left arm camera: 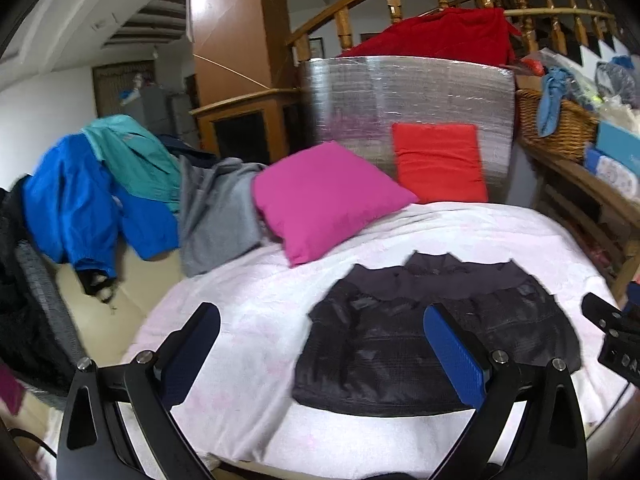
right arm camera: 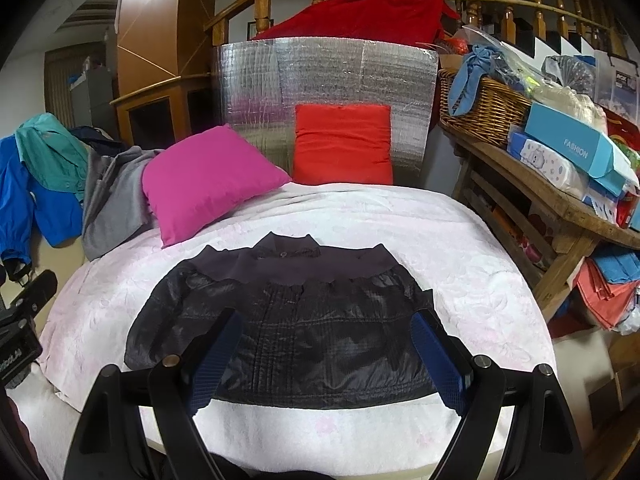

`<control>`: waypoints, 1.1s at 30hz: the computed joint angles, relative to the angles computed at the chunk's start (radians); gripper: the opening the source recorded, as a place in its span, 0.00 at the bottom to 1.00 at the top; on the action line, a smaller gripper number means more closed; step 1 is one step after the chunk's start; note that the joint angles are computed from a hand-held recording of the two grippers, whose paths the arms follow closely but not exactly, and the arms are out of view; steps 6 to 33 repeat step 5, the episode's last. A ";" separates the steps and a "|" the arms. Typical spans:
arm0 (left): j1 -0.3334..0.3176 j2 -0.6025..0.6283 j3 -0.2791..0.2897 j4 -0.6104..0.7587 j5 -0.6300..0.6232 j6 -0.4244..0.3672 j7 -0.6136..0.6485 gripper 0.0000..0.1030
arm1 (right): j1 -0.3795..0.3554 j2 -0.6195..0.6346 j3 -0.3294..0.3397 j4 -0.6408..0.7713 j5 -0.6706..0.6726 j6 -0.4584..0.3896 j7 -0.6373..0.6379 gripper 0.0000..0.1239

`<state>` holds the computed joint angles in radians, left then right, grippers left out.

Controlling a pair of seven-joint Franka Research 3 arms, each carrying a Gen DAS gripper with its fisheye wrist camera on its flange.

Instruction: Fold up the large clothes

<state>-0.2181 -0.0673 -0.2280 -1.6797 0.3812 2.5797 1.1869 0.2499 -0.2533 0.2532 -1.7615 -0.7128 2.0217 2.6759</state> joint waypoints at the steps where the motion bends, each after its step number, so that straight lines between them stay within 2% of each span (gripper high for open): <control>1: -0.001 0.014 0.010 0.009 -0.062 0.011 0.038 0.98 | -0.003 -0.004 -0.009 -0.007 0.005 0.010 -0.002 0.72; 3: 0.006 0.065 0.019 0.060 -0.099 -0.009 0.051 0.98 | -0.022 -0.019 -0.026 -0.037 0.002 0.029 0.009 0.72; 5: 0.015 0.151 0.027 0.150 -0.092 -0.070 0.035 0.98 | -0.052 -0.037 -0.046 -0.076 -0.004 0.048 0.031 0.72; 33: 0.015 0.151 0.027 0.150 -0.092 -0.070 0.035 0.98 | -0.052 -0.037 -0.046 -0.076 -0.004 0.048 0.031 0.72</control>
